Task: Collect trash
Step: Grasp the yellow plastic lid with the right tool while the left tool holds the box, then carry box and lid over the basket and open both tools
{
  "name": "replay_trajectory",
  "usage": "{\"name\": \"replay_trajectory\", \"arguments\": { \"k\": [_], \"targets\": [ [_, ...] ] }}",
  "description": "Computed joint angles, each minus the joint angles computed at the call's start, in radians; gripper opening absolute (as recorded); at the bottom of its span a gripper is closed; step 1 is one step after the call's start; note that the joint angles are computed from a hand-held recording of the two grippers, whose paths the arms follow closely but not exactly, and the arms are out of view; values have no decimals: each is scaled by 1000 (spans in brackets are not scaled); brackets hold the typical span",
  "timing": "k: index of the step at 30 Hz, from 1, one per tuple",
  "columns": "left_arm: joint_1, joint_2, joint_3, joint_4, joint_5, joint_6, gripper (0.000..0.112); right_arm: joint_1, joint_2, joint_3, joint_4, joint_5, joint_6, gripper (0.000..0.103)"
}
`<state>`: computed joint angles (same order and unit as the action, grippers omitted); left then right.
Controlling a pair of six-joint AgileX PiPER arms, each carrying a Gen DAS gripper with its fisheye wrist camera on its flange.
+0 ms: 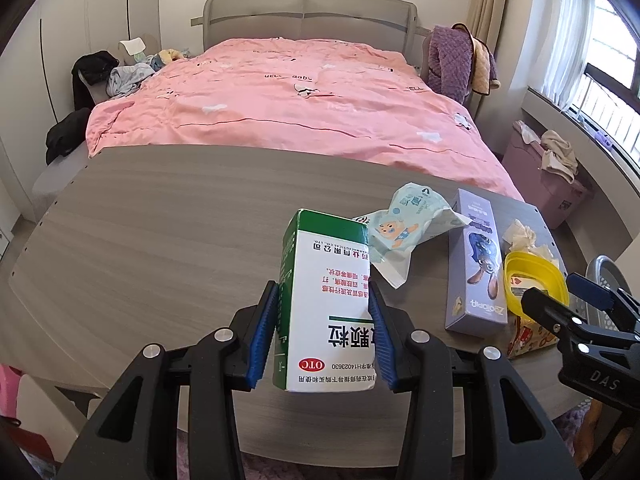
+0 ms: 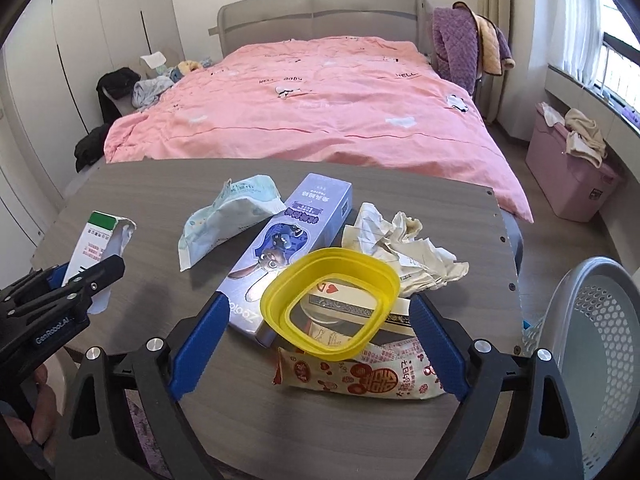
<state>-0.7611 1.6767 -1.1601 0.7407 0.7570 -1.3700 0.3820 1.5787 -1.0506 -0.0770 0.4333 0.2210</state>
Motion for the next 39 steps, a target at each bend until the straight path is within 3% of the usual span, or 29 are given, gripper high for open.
{"name": "replay_trajectory", "arguments": {
  "k": [5,11,19,25,34,39],
  "targets": [
    [11,-6,12,-8,-12,-2,42,29,67,-57,-112,54,97,80],
    [19,-5,15,-18,-25,5,42,20,81,-59,-122,52,101,75],
    [11,-5,2,-23,-21,19,42,-2,43,-44,-30,32,22,74],
    [-26,5,-52,-29,11,48,42,-40,-57,3,44,17,-26,74],
    [-153,123,-277,-78,52,177,43,-256,-284,164,152,30,-158,74],
    [-217,273,-527,-197,72,361,43,-514,-378,246,341,55,-411,74]
  ]
}}
